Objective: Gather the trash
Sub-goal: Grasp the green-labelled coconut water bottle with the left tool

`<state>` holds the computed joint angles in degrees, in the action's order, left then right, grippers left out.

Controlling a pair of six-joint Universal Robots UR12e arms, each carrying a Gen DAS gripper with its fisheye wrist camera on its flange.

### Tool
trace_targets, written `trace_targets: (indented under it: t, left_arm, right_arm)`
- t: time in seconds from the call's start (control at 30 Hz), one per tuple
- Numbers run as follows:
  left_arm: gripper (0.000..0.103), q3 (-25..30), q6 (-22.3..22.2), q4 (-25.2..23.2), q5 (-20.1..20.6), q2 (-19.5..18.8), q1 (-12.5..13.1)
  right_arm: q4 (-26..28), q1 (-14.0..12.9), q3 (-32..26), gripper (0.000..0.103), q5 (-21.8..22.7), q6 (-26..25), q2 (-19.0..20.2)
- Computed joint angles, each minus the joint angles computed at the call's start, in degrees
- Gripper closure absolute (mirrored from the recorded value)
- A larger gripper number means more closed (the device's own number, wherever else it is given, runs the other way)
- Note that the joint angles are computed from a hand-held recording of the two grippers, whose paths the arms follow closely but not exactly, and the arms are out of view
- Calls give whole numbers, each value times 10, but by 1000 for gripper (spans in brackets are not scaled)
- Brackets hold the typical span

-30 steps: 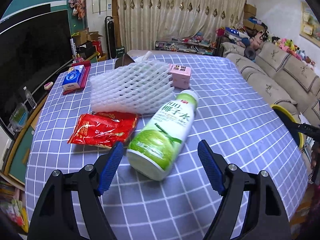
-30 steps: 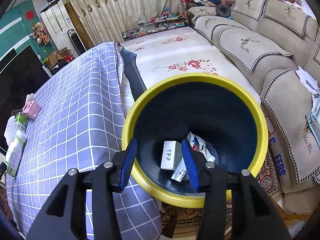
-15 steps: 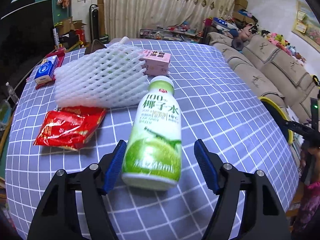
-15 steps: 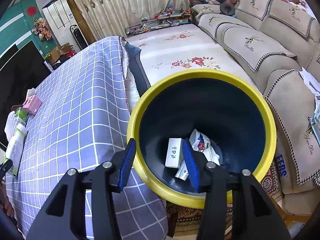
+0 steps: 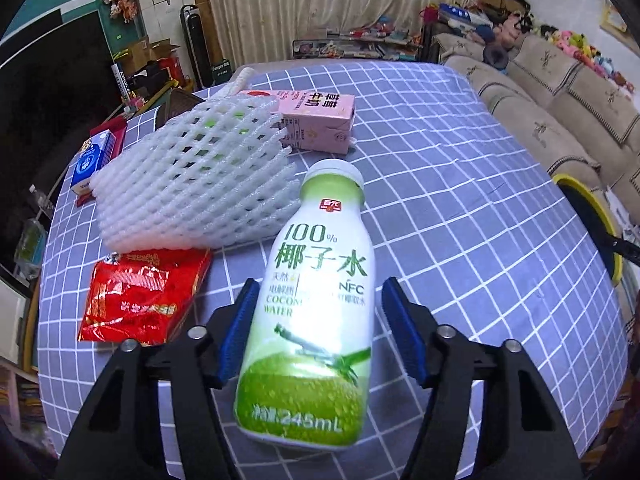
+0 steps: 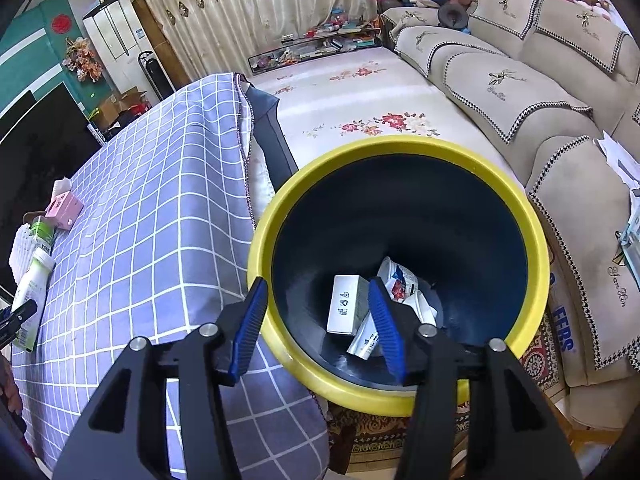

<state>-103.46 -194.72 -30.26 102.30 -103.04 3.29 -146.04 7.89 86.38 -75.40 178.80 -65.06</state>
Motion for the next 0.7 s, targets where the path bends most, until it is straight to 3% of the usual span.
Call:
trace_targets:
  t: [0.3, 0.7]
  left_arm:
    - [51, 24, 26, -42, 9, -14, -2]
    - [52, 12, 38, -4, -44, 3, -18]
  right_arm:
    - [7, 0, -1, 53, 3, -3, 0]
    - [-12, -10, 16, 53, 19, 3, -15]
